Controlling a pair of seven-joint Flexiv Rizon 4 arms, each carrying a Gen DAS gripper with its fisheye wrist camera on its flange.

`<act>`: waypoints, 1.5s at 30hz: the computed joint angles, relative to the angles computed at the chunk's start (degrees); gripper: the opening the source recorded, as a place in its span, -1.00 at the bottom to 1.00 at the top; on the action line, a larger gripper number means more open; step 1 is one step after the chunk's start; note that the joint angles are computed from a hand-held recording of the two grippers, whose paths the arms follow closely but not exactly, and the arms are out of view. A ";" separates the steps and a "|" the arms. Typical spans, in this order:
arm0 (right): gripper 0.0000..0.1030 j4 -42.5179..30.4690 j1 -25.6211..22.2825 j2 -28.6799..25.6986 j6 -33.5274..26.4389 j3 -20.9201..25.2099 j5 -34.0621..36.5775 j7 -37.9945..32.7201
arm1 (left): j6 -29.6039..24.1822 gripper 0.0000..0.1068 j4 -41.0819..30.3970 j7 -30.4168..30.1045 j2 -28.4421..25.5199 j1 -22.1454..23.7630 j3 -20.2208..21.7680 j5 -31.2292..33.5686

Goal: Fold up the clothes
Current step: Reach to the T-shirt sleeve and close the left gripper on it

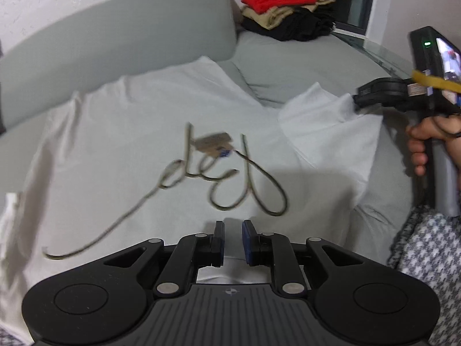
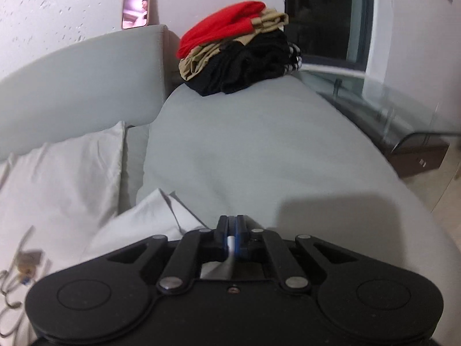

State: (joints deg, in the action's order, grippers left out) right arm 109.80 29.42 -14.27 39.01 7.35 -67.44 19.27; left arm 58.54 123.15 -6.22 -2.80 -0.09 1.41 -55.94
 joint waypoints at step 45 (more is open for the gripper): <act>0.24 -3.68 8.55 -3.49 43.68 -4.52 -3.21 17.56 | -0.27 -0.30 -12.79 -26.22 -10.86 19.29 4.74 -11.01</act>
State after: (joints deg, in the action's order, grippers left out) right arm 106.12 37.96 -17.76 82.69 2.82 -70.65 36.83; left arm 58.27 110.36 -32.43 -13.67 19.20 6.15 -66.95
